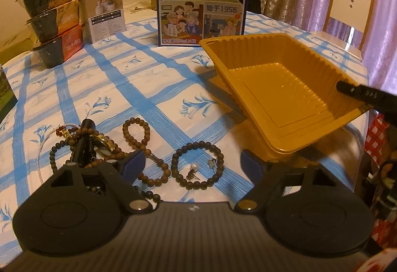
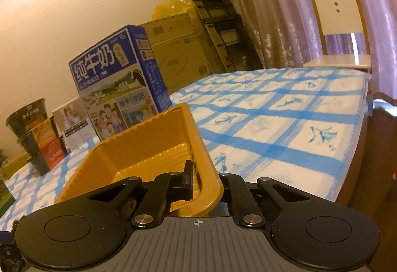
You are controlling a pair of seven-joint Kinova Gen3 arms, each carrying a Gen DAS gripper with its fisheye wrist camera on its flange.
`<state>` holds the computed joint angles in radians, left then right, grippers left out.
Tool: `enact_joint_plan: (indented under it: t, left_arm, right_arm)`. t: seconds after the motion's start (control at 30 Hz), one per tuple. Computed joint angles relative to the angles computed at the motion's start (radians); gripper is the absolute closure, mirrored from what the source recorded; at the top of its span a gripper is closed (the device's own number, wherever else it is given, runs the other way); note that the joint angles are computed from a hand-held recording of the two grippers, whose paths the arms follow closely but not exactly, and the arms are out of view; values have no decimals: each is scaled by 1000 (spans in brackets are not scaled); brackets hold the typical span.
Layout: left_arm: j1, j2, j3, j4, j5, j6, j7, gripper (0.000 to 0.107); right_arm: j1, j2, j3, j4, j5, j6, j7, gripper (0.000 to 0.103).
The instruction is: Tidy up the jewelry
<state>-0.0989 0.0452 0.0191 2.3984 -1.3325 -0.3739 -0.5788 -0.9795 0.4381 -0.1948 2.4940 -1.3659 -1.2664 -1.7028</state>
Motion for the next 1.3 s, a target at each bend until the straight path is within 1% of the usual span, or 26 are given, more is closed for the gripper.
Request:
enact_joint_plan:
  t: [0.07, 0.13, 0.2, 0.3, 0.33, 0.4, 0.5, 0.6, 0.73, 0.87, 0.93, 1.0, 1.17, 1.23, 1.3]
  left_arm:
    - [-2, 8, 0, -4, -13, -8, -9, 37]
    - [-8, 18, 0, -10, -33, -21, -15, 51]
    - [-12, 33, 4, -22, -61, -22, -14, 61]
    - [-10, 49, 15, -38, -80, -2, -20, 72]
    - [-10, 54, 19, -44, -96, 6, -16, 78]
    - [-14, 62, 25, -55, -156, 17, 27, 84]
    - [-12, 70, 21, -64, -205, 22, 77, 89]
    - [-4, 75, 18, -64, -207, 30, 74, 90]
    - [9, 83, 21, -72, -235, 47, 96, 94]
    - [18, 87, 24, -71, -200, 62, 58, 96]
    - [17, 91, 30, -74, -202, 68, 62, 102]
    - [15, 92, 30, -74, -200, 66, 61, 103]
    - [5, 86, 39, -60, -128, 69, -1, 103]
    - [-5, 76, 42, -55, -125, 60, 3, 103]
    - [-18, 59, 39, -57, -171, 38, 56, 103]
  right_arm:
    - [-10, -18, -7, 15, -7, -6, 4, 96]
    - [-20, -37, -15, 25, -19, -7, 12, 97]
    - [-28, -49, -22, 32, -33, -8, 18, 97]
    - [-39, -59, -32, 37, -58, -10, 21, 97]
    - [-41, -61, -33, 40, -62, -10, 19, 97]
    - [-42, -65, -36, 45, -65, -10, 16, 97]
    - [-46, -65, -36, 50, -63, -14, 16, 97]
    - [-50, -71, -37, 51, -63, -18, 31, 97]
    - [-52, -83, -39, 58, -54, -26, 54, 97]
    - [-57, -97, -45, 56, -62, -35, 98, 97]
    - [-60, -100, -49, 50, -73, -40, 118, 97]
    - [-62, -104, -53, 37, -91, -42, 150, 97]
    - [-68, -106, -67, -5, -145, -54, 240, 97]
    - [-70, -105, -74, -24, -166, -61, 275, 97]
    - [-70, -106, -80, -39, -183, -66, 304, 97]
